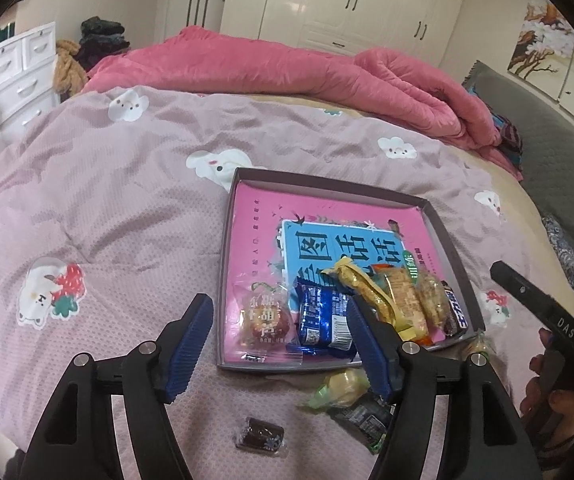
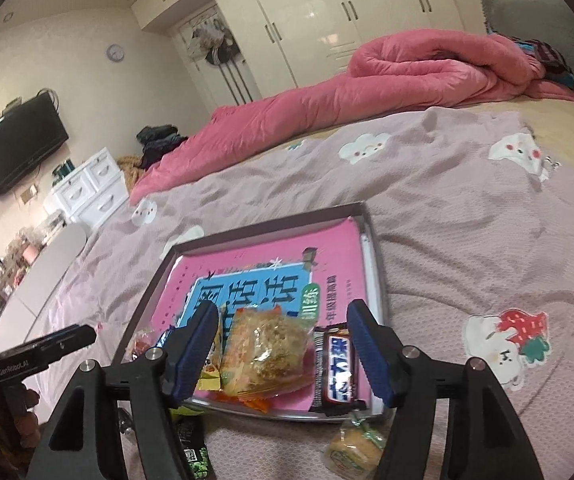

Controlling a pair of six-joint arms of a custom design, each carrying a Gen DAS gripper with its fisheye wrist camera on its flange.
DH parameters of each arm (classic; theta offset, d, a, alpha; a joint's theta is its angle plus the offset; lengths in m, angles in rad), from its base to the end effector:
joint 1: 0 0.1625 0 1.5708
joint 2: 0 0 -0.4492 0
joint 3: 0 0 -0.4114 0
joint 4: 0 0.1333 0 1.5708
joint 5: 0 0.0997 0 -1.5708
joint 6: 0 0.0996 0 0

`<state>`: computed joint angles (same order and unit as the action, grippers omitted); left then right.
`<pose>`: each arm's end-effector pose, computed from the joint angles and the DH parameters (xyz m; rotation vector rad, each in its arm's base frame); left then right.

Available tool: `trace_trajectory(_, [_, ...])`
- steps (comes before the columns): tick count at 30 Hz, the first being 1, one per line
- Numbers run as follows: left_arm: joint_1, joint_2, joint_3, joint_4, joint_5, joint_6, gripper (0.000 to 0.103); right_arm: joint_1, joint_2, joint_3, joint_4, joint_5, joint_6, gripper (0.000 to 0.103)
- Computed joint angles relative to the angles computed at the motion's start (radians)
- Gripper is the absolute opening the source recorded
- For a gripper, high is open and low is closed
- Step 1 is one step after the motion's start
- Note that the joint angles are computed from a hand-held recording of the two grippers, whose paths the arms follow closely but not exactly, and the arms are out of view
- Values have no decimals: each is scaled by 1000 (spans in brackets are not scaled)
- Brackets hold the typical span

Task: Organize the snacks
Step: 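Open both tools and withdraw them from the tray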

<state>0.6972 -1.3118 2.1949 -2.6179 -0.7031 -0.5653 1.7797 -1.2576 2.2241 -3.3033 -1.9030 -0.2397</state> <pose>-0.2375 -0.4719 0.2316 0.2830 2.4271 -0.8964 0.2042 -0.4773 0.2526 0.4094 -2.5888 1.0467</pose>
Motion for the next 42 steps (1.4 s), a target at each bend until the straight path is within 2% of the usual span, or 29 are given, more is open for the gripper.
trace_trajectory(12, [-34,-46,16,59,24,-34,71,-3,-47,34,-29,8,5,68])
trace_trajectory(18, [-52,-74,29,106,41,-62,71,10,-57,53,-34,8,-4,72])
trace_trajectory(42, [-103,-150,69,288,61,-154,71,94,-66,114,-7,-66,-27,73])
